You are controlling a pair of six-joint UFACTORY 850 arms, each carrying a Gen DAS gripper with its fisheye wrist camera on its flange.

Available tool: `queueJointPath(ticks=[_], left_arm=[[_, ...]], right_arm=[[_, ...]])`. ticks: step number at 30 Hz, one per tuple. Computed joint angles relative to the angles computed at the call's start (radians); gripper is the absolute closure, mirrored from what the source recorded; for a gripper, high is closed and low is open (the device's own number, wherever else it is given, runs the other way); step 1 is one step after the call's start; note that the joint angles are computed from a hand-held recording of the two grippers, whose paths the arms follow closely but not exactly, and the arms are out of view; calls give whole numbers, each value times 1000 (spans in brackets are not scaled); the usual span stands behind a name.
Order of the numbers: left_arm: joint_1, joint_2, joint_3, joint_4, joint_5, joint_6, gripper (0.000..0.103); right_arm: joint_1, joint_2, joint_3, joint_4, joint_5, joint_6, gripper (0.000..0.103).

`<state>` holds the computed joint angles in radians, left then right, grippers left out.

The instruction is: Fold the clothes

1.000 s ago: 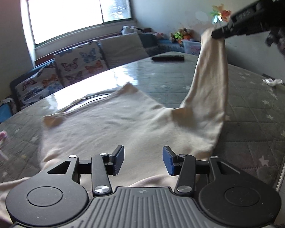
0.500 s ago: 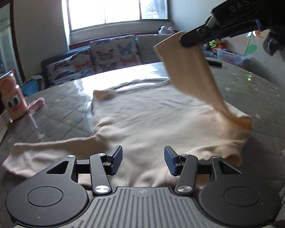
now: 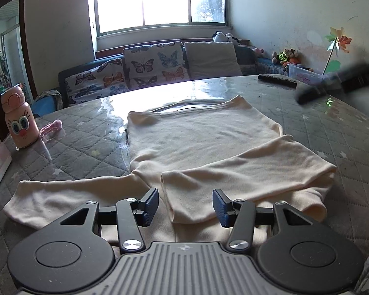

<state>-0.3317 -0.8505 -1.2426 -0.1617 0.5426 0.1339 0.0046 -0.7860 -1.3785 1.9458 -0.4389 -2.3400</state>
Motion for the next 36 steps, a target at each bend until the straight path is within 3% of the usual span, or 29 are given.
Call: queueJointPath(ticks=[3,8,11,15,19,27,30,36], left_arm=[[1,-16,-27,-2,-33,-4,54],[3,-34,-54,-30,-72,15,87],[4,-33,-55,-68,-75,53,94],[8,-25,-51,-110,-72,94,95],[10,-17,-58,-74,-70,60,94],[7,-82,-163,-2,-131,11,92],[9,-107,-193,-71,-153,69,92],[25,-88,-153,-89,-117,71,91]], right_arm=[[-20,-18,9,-59,21,35,78],[-37,-58,16,-105,-12,82,78],[-33,-86,-2,-156,-4,132,78],[-32,-94,-20,-213,1,183,78],[-30,-90,-35,-149,-16,125,78],[-8,-177,-167,-175,-9,217,78],[-4,-202,-195,-196,4,253,79],[2,-203,-199,-210,23,255,79]])
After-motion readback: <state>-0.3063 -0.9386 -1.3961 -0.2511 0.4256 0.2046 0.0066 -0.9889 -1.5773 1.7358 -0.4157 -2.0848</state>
